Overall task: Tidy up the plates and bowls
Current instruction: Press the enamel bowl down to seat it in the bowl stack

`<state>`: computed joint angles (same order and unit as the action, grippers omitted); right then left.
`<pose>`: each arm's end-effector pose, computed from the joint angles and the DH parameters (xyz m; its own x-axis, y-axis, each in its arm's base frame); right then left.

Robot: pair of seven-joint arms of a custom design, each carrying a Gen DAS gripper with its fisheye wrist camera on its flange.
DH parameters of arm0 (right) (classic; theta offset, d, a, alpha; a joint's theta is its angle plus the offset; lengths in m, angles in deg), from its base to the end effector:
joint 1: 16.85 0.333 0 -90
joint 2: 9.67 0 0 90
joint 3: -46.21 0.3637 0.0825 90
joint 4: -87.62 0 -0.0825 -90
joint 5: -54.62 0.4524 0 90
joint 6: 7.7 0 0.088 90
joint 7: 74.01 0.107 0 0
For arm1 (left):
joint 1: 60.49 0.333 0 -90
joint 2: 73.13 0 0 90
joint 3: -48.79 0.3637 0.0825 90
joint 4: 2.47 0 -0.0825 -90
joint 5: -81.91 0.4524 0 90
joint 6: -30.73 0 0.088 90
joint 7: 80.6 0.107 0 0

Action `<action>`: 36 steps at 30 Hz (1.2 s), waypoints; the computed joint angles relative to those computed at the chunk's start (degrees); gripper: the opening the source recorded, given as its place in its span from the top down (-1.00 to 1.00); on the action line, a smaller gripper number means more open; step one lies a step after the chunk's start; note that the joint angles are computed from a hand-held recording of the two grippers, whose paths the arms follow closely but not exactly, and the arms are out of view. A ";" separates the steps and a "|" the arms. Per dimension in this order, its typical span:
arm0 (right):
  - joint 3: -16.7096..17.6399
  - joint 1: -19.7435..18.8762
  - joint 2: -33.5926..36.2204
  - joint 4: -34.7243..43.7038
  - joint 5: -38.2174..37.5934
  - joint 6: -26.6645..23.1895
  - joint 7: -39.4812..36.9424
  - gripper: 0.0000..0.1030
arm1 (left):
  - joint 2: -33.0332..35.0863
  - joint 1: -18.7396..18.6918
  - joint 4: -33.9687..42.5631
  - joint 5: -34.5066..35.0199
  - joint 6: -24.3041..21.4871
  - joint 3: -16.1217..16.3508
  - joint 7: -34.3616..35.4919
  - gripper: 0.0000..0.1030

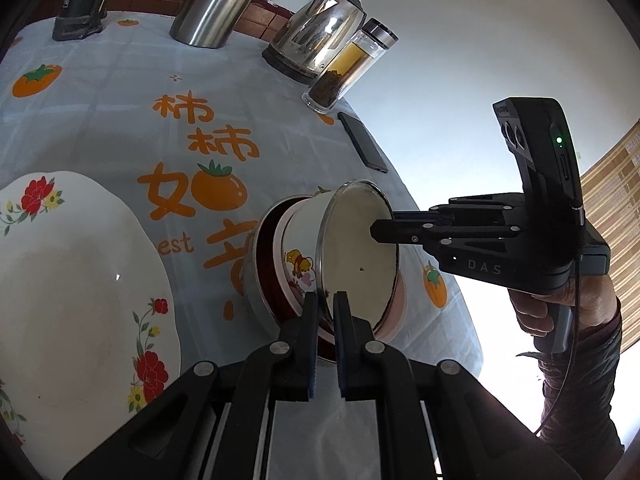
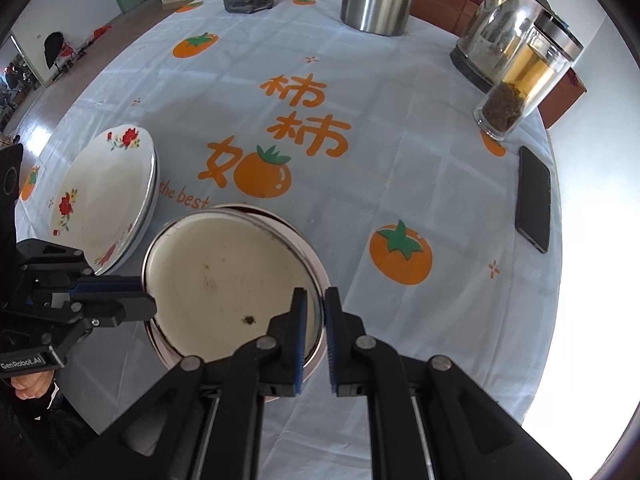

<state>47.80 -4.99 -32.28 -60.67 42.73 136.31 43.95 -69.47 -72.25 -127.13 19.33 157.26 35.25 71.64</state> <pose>0.4558 0.1108 0.4295 -0.1079 -0.9940 0.0171 -0.9330 0.0954 -0.3470 0.5368 -0.2856 0.3809 -0.6971 -0.4156 0.5843 -0.7110 0.5061 -0.4882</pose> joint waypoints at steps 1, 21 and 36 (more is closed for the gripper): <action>0.02 0.02 -0.07 -0.14 0.03 0.20 0.05 0.83 | -0.04 -0.08 -0.09 0.05 0.40 -0.04 0.17 0.84; 0.41 -1.01 -3.93 -5.63 0.11 10.93 2.59 0.74 | 0.25 -0.48 -0.22 0.04 2.86 -0.30 0.25 0.84; 9.15 -10.72 -2.67 -6.17 -17.85 22.88 22.27 0.78 | 0.89 0.07 0.38 -1.12 1.69 -0.24 1.05 0.83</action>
